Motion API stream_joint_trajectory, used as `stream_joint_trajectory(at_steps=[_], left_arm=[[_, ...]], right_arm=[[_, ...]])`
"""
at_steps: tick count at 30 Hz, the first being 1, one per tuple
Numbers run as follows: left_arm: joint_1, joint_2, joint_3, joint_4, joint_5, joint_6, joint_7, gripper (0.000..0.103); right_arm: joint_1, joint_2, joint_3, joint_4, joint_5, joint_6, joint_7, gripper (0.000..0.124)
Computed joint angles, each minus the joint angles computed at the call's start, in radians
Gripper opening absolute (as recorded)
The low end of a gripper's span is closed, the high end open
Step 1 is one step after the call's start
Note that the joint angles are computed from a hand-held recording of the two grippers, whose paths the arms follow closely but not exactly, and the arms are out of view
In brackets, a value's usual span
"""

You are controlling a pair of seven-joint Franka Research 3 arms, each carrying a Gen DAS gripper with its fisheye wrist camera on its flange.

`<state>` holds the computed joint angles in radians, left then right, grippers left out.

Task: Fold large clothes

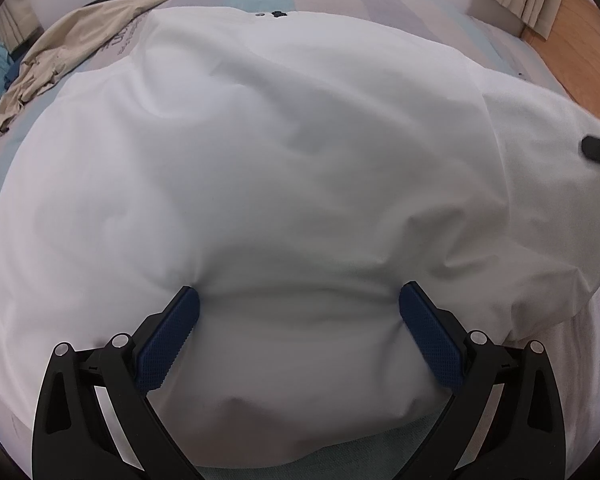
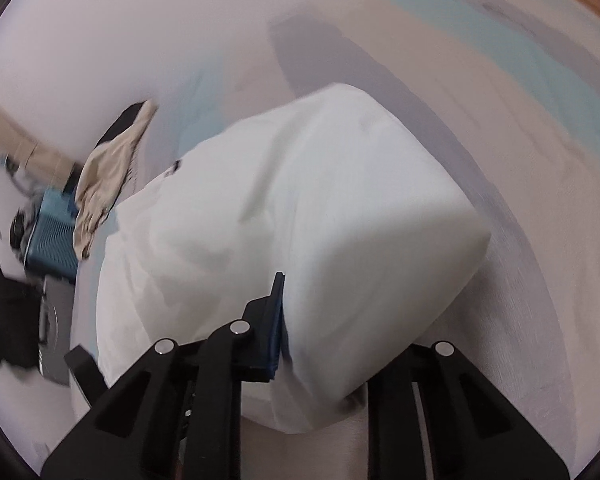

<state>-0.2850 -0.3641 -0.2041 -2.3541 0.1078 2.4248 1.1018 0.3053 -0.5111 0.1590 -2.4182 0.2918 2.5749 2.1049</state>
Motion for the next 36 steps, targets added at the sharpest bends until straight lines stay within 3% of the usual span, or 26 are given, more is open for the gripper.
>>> stream_joint_trajectory(at_steps=[7, 16, 22, 25, 31, 36], left_arm=[[0.016, -0.051, 0.039, 0.042, -0.046, -0.071, 0.051, 0.097], [0.139, -0.216, 0.093, -0.049, 0.04, -0.163, 0.036, 0.097], [0.154, -0.276, 0.144, -0.124, -0.01, -0.174, 0.074, 0.097], [0.16, -0.327, 0.142, -0.147, -0.008, -0.18, 0.091, 0.097], [0.199, -0.422, 0.185, -0.187, 0.006, -0.192, 0.145, 0.097], [0.235, -0.475, 0.227, -0.237, -0.009, -0.221, 0.172, 0.097]], right_arm=[[-0.002, 0.045, 0.036, 0.11, -0.087, -0.031, -0.03, 0.017], [0.025, 0.156, 0.105, 0.302, -0.241, -0.049, -0.056, 0.016], [0.12, 0.36, 0.149, 0.543, -0.341, -0.079, -0.101, 0.006], [0.182, 0.47, 0.145, 0.646, -0.353, -0.11, -0.105, 0.005], [0.287, 0.57, 0.104, 0.756, -0.41, -0.147, -0.068, 0.004], [0.377, 0.666, 0.095, 0.889, -0.434, -0.198, -0.13, 0.004]])
